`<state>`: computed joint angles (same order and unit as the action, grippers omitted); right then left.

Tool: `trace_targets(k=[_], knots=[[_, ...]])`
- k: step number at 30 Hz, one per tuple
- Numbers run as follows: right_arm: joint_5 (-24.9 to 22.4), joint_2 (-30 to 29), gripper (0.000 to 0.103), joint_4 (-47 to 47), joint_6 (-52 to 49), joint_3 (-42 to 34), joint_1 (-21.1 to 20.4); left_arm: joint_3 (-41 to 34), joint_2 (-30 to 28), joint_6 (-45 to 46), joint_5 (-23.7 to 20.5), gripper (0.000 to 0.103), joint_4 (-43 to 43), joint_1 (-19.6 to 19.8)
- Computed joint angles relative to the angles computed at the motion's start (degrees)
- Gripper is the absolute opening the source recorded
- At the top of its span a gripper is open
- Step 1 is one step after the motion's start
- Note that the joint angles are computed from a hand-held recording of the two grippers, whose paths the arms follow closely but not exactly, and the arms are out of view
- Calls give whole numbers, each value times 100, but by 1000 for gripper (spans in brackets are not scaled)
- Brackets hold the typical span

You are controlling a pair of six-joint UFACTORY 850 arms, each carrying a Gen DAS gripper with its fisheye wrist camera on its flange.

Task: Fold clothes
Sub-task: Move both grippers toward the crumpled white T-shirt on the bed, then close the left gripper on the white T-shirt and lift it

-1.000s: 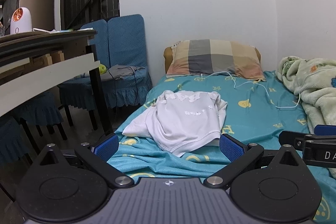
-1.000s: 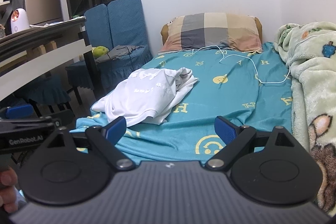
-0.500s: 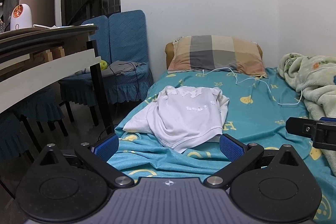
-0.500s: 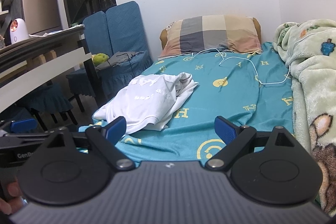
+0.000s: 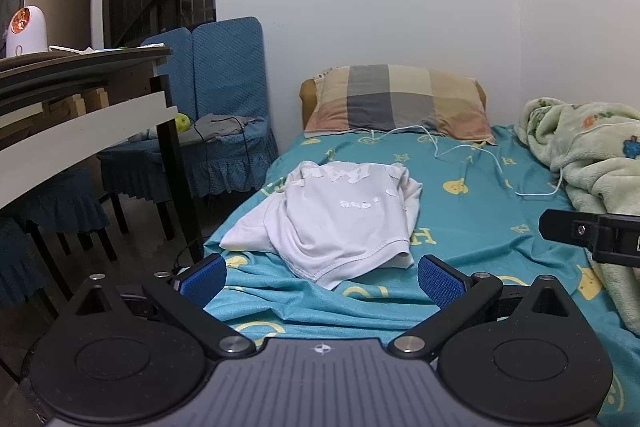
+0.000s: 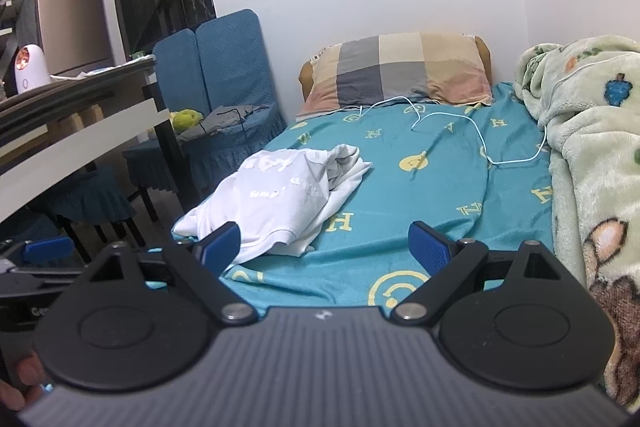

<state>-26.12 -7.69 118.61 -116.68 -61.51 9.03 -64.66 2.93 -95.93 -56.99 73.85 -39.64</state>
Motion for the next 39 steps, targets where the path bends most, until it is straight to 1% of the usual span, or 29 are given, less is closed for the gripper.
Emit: trace_targets(k=[7,11,16,23,26,30,35,36,37,39], knots=[[-57,25,92,45,17,25,-23,22,29,-10,118,103,-11,32],[-38,46,92,67,-6,58,-31,-72,-45,161,263,102,-148,154],[53,69,92,61,6,105,-30,-354,-308,891,489,99,-296,488],[87,33,92,-134,352,59,-51,-849,-862,2151,1165,96,-754,1056],[230,8,92,-249,459,30,-20,-955,-1117,2568,1438,95,-808,1229],[245,-75,92,-708,1023,-64,-39,-1063,-1422,3058,1818,89,-1095,1483],[212,-257,92,-1133,1590,-242,-39,-1107,-1745,3281,2134,86,-1138,1723],[222,-310,92,-1227,1705,-287,-36,-1114,-1808,3330,2166,82,-1125,1759],[242,-365,92,-1315,1818,-337,-28,-1122,-1868,3388,2155,77,-1086,1786],[300,-485,92,-1509,2054,-451,0,-1127,-1983,3393,2204,72,-926,1844]])
